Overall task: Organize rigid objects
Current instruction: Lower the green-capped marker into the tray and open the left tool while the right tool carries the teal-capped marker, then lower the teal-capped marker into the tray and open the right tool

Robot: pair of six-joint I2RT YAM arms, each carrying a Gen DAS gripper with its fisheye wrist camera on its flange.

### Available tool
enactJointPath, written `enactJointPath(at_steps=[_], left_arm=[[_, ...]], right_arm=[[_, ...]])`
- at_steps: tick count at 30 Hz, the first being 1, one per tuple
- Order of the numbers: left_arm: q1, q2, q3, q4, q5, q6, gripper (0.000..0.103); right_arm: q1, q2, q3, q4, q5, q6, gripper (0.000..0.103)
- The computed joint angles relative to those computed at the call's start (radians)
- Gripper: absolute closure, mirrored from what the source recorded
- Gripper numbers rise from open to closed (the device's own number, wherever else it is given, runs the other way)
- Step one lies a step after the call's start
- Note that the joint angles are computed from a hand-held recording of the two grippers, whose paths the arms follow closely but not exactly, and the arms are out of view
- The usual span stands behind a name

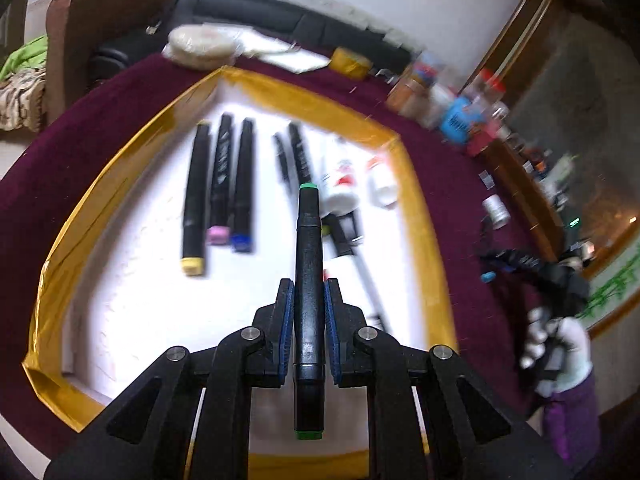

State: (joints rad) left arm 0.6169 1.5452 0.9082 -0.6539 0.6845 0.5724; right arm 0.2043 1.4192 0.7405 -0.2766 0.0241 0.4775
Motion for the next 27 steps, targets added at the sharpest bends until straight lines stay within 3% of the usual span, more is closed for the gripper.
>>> enactJointPath(at_steps=[3,5,13,16,20,24,27], left_arm=[[-0.001,-0.011,-0.022,-0.001,-0.037,0.011,0.091],[0.018,-0.031,-0.029,-0.019,-0.002,0.021,0.089],[0.104,-0.078,0.002,-0.080,0.137,0.027,0.081],[0.110,-0.074,0.010,-0.079,0.155,0.019,0.081],[0.119,-0.048,0.029,-0.090,0.163,0.012,0.081],[0.144,-0.011,0.048,-0.102,0.181,0.012,0.069],[0.174,0.026,0.076,-0.126,0.197,0.032,0.068]], right_arm=[[0.020,0.013,0.003,0.009,0.038,0.013,0.086],[-0.004,-0.009,-0.018,0.020,-0.012,0.026,0.089],[-0.121,-0.153,-0.192,0.198,-0.508,0.187,0.089],[-0.080,-0.174,-0.204,0.260,-0.607,0.262,0.089],[0.066,-0.167,-0.137,0.266,-0.597,0.313,0.089],[0.242,-0.065,-0.016,0.221,-0.485,0.312,0.089],[0.331,0.036,0.079,0.161,-0.386,0.310,0.089]])
